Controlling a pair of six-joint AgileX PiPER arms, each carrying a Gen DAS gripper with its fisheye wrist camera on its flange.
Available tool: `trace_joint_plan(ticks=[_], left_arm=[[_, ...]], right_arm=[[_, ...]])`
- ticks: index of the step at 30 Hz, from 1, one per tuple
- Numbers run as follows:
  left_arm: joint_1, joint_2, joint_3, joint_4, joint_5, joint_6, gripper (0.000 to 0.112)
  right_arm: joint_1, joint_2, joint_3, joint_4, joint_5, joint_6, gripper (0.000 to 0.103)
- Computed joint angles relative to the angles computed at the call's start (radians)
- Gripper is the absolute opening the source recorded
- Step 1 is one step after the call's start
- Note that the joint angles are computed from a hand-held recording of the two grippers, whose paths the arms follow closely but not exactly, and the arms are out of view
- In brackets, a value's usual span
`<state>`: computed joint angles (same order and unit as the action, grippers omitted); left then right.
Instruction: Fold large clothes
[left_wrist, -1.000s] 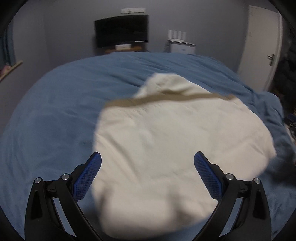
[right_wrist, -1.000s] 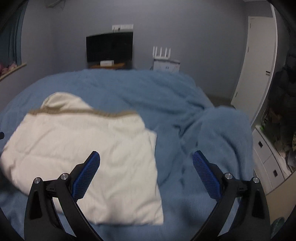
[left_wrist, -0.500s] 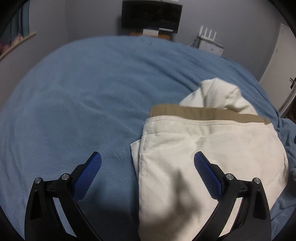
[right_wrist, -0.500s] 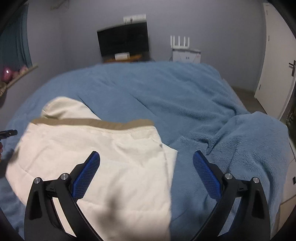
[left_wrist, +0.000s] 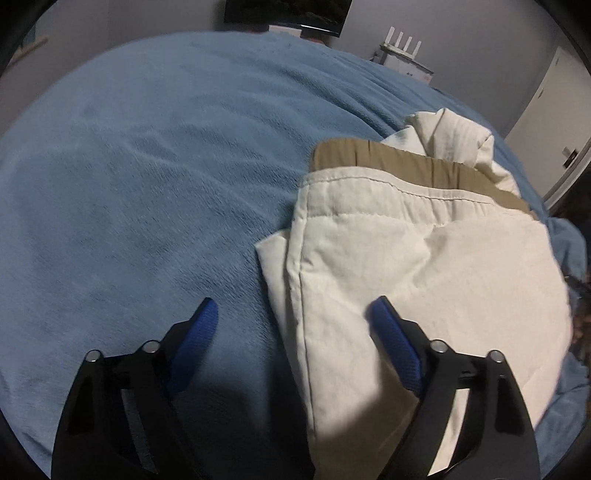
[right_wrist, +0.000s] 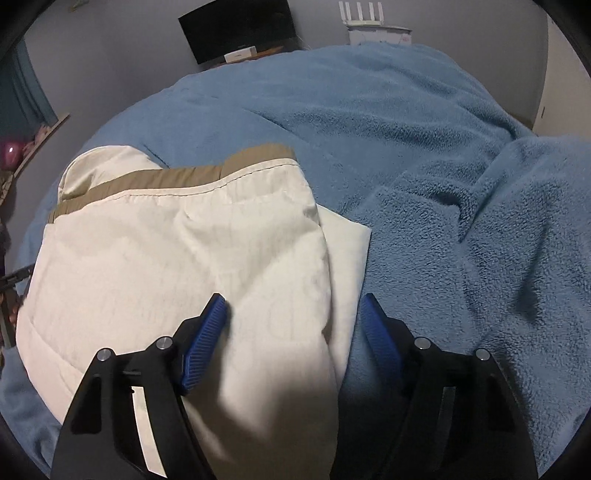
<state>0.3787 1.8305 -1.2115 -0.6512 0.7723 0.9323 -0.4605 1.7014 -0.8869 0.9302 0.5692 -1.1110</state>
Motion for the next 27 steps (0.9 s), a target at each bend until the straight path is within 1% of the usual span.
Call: trace_joint_plan(ticks=[3, 4, 6, 7, 9, 12, 14, 15, 16, 17, 18, 19, 21, 23, 24, 25, 26, 27], left_arm=[[0.020, 0.039, -0.047, -0.009, 0.074, 0.005, 0.078], [0.020, 0.059, -0.067, -0.007, 0.094, -0.001, 0.078], [0.018, 0.089, -0.095, -0.011, 0.118, -0.001, 0.078], [0.015, 0.110, -0.112, -0.016, 0.130, -0.001, 0.078], [0.006, 0.141, -0.133, -0.031, 0.145, -0.001, 0.078], [0.000, 0.187, -0.172, -0.043, 0.166, -0.011, 0.081], [0.009, 0.224, -0.205, -0.058, 0.203, -0.017, 0.084], [0.015, 0.240, -0.219, -0.065, 0.218, -0.021, 0.084], [0.021, 0.243, -0.221, -0.075, 0.226, -0.013, 0.080], [0.025, 0.240, -0.221, -0.085, 0.236, 0.005, 0.074], [0.035, 0.235, -0.215, -0.107, 0.258, 0.040, 0.054], [0.049, 0.222, -0.203, -0.137, 0.287, 0.083, 0.039], [0.057, 0.208, -0.190, -0.158, 0.306, 0.111, 0.034], [0.070, 0.239, -0.213, -0.168, 0.340, 0.095, 0.035], [0.070, 0.257, -0.227, -0.171, 0.344, 0.084, 0.041], [0.071, 0.271, -0.233, -0.171, 0.337, 0.067, 0.050], [0.066, 0.281, -0.235, -0.169, 0.324, 0.052, 0.052], [0.059, 0.283, -0.235, -0.170, 0.313, 0.051, 0.053]], right_arm=[[-0.019, 0.060, -0.054, -0.012, 0.062, 0.041, 0.072], [-0.033, 0.088, -0.083, -0.011, 0.100, 0.052, 0.074], [-0.051, 0.139, -0.133, -0.007, 0.147, 0.075, 0.078], [-0.061, 0.176, -0.163, 0.001, 0.179, 0.081, 0.079], [-0.074, 0.229, -0.207, 0.021, 0.231, 0.082, 0.079], [-0.078, 0.270, -0.244, 0.033, 0.272, 0.077, 0.080], [-0.086, 0.312, -0.280, 0.040, 0.314, 0.074, 0.081], [-0.090, 0.322, -0.287, 0.044, 0.327, 0.073, 0.079], [-0.097, 0.323, -0.288, 0.045, 0.336, 0.070, 0.071], [-0.106, 0.317, -0.283, 0.055, 0.352, 0.049, 0.062], [-0.115, 0.306, -0.272, 0.074, 0.372, 0.021, 0.049], [-0.115, 0.293, -0.263, 0.078, 0.374, 0.010, 0.041], [-0.108, 0.259, -0.241, 0.081, 0.367, -0.013, 0.037], [-0.115, 0.287, -0.268, 0.083, 0.403, 0.001, 0.037], [-0.124, 0.332, -0.304, 0.092, 0.441, 0.018, 0.044], [-0.126, 0.359, -0.324, 0.100, 0.456, 0.030, 0.050], [-0.127, 0.393, -0.345, 0.119, 0.474, 0.044, 0.051], [-0.129, 0.419, -0.359, 0.137, 0.489, 0.052, 0.050]])
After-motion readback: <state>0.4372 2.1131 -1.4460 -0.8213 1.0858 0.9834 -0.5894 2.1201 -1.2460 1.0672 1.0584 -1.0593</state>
